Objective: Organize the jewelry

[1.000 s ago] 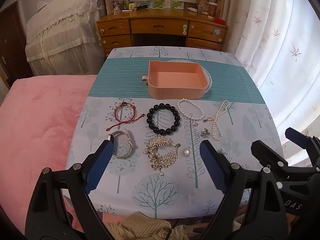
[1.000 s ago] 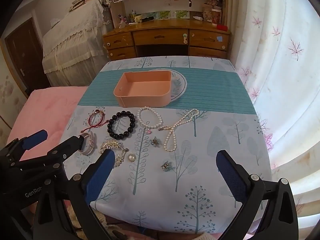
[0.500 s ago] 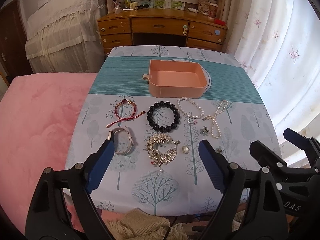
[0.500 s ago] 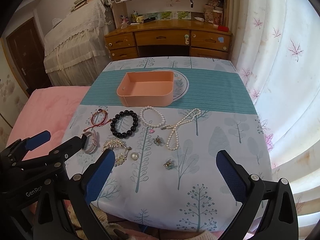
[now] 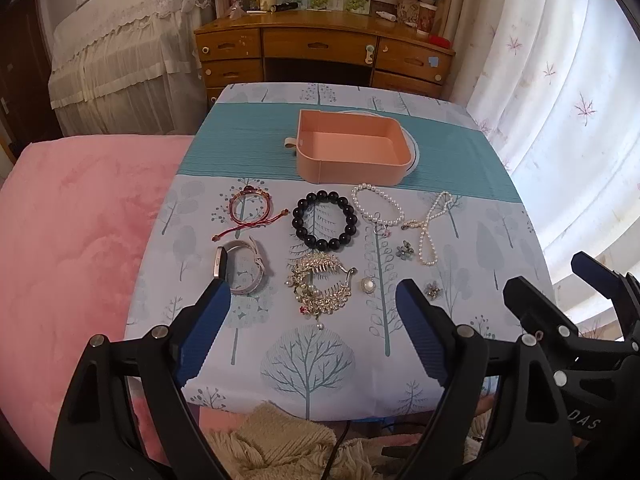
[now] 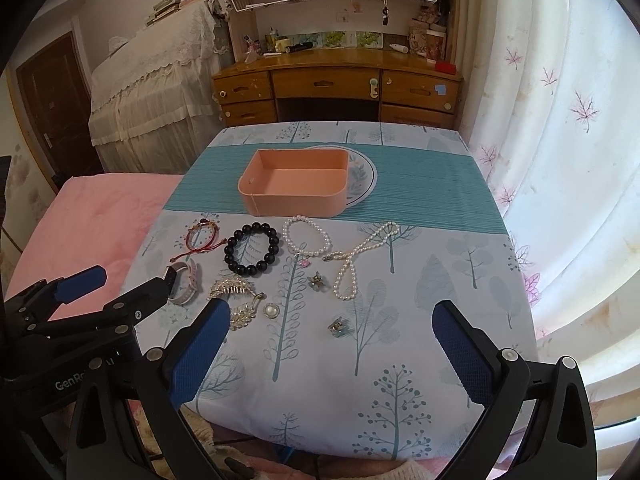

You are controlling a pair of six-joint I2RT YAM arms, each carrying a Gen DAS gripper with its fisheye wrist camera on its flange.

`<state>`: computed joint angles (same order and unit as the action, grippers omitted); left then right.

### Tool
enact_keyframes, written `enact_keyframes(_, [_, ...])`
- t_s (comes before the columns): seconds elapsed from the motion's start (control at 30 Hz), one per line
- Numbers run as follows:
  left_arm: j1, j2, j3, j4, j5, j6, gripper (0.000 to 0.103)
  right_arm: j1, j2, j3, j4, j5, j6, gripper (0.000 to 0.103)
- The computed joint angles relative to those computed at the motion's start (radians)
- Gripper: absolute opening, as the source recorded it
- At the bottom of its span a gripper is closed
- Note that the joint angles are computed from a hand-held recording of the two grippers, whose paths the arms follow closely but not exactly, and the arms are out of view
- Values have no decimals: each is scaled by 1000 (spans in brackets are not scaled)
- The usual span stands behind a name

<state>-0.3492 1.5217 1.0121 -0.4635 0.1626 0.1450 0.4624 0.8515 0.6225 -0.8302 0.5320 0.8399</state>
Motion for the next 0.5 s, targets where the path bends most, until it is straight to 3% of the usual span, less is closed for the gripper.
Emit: enact_keyframes(0.5, [14,-86,-47,-19,19,16,84,225,-36,64,-199,139,218,103])
